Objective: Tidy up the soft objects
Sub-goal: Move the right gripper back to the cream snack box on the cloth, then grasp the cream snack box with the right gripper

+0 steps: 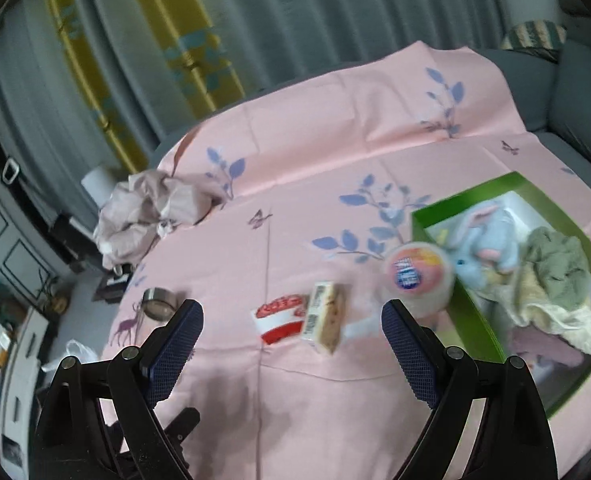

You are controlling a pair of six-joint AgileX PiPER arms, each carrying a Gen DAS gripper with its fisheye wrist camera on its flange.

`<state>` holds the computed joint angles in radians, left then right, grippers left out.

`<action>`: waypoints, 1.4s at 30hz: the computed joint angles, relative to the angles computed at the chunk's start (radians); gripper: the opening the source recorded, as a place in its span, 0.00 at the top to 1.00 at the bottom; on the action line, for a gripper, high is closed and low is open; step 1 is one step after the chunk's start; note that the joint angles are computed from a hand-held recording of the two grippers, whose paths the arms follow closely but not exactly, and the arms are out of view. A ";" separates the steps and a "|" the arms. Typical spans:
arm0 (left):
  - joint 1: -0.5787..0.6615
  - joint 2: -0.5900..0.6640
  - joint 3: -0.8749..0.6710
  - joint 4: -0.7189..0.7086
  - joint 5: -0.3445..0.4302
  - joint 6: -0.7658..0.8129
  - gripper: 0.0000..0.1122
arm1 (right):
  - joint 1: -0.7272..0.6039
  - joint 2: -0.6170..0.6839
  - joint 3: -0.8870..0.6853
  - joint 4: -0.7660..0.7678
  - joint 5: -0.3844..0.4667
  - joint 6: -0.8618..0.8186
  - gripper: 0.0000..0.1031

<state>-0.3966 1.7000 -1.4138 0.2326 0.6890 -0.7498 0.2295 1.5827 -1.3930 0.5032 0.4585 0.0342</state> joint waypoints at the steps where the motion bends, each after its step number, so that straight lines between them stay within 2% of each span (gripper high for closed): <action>1: 0.009 -0.001 0.004 -0.006 -0.003 0.005 0.10 | 0.025 0.020 -0.020 -0.081 -0.007 0.069 0.12; 2: 0.015 0.001 0.004 -0.014 -0.002 0.008 0.10 | 0.047 0.047 -0.048 -0.154 -0.006 0.134 0.12; 4: 0.030 0.000 0.009 -0.057 -0.009 0.038 0.10 | 0.065 0.106 -0.099 -0.193 0.010 0.185 0.14; 5: 0.036 0.001 0.009 -0.073 -0.007 0.051 0.10 | 0.067 0.145 -0.133 -0.190 0.031 0.190 0.17; 7: 0.043 0.001 0.011 -0.077 -0.006 0.052 0.09 | 0.074 0.239 -0.236 -0.231 0.108 0.235 0.35; 9: 0.047 -0.001 0.011 -0.078 -0.005 0.050 0.10 | 0.083 0.312 -0.313 -0.299 0.165 0.299 0.44; 14: 0.062 -0.010 0.017 -0.109 -0.013 0.083 0.10 | 0.101 0.432 -0.444 -0.428 0.251 0.407 0.55; 17: 0.064 -0.012 0.016 -0.095 -0.011 0.075 0.10 | 0.096 0.442 -0.434 -0.360 0.226 0.341 0.57; 19: 0.066 -0.017 0.020 -0.081 -0.009 0.059 0.10 | 0.097 0.432 -0.412 -0.326 0.212 0.300 0.71; 22: 0.069 -0.026 0.027 -0.090 -0.015 0.064 0.10 | 0.130 0.412 -0.397 -0.448 0.207 0.374 0.78; 24: 0.071 -0.030 0.032 -0.095 -0.018 0.066 0.10 | 0.135 0.399 -0.384 -0.469 0.211 0.385 0.79; 28: 0.072 -0.033 0.035 -0.101 -0.020 0.070 0.10 | 0.114 0.371 -0.338 -0.400 0.193 0.341 0.80; 33: 0.081 -0.036 0.035 -0.105 -0.021 0.072 0.10 | 0.092 0.257 -0.195 -0.099 0.147 0.058 0.80; 38: 0.114 -0.061 0.055 -0.115 -0.035 0.043 0.09 | 0.079 0.192 -0.099 0.285 0.222 -0.293 0.80; 40: 0.126 -0.070 0.059 -0.119 -0.034 0.039 0.10 | 0.088 0.209 -0.110 0.343 0.281 -0.336 0.80; 42: 0.130 -0.074 0.060 -0.122 -0.032 0.042 0.09 | 0.108 0.231 -0.135 0.327 0.318 -0.329 0.80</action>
<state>-0.2665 1.6262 -1.3536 0.1105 0.6572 -0.7080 0.3378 1.8137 -1.5276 0.8306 0.7766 -0.2944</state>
